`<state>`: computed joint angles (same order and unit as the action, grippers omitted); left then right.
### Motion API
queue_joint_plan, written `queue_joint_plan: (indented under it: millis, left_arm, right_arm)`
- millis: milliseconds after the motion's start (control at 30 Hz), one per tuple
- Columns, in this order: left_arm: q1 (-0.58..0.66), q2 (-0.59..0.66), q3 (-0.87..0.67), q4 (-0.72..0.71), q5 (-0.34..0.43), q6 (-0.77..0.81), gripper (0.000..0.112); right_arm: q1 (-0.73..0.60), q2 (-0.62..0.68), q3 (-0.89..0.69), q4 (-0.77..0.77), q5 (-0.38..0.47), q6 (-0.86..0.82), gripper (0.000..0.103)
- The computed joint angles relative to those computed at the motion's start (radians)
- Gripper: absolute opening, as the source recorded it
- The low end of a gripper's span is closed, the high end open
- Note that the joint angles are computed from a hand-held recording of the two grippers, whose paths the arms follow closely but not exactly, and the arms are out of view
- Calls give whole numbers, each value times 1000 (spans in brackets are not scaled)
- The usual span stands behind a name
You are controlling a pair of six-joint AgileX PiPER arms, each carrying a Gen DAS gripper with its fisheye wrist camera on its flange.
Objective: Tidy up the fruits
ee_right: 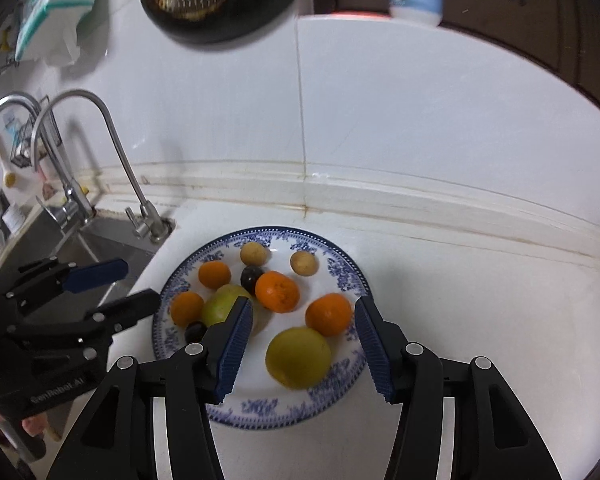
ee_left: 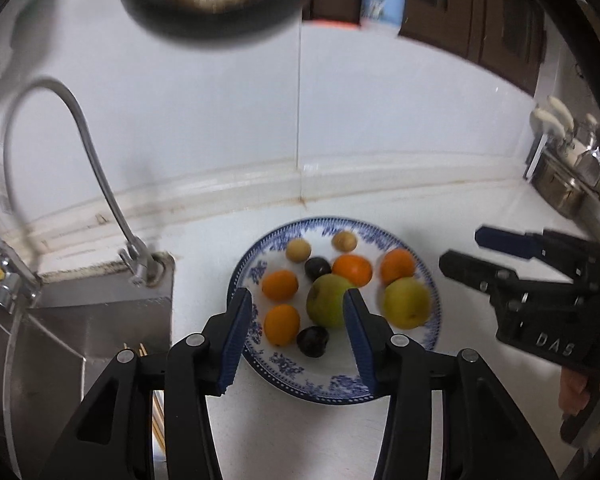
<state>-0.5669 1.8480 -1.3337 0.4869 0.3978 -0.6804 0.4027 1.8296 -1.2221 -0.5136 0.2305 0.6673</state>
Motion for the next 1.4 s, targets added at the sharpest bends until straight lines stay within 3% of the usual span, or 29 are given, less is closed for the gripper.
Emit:
queue_joint_plan:
  millis: [233, 367, 567, 767, 967, 1133, 1400]
  left_arm:
    - [-114, -125, 114, 361, 33, -419, 65]
    - [-218, -176, 170, 580, 135, -681, 72]
    - [-362, -247, 234, 676, 283, -877, 86]
    - [-524, -288, 257, 697, 454, -968, 95]
    - [-671, -312, 262, 693, 595, -1025, 98]
    - [-757, -315, 250, 684, 673, -1049, 98]
    - [-866, -304, 223, 680, 777, -1076, 98]
  right_arm:
    - [25, -178, 201, -378, -32, 424, 54]
    - [26, -281, 306, -537, -44, 603, 59]
    - [78, -448, 458, -780, 50, 853, 71]
    - [131, -635, 596, -738, 120, 843, 80]
    - [222, -807, 691, -655, 219, 785, 84]
    - [304, -921, 743, -604, 306, 751, 84]
    - [501, -1063, 797, -591, 523, 793, 84]
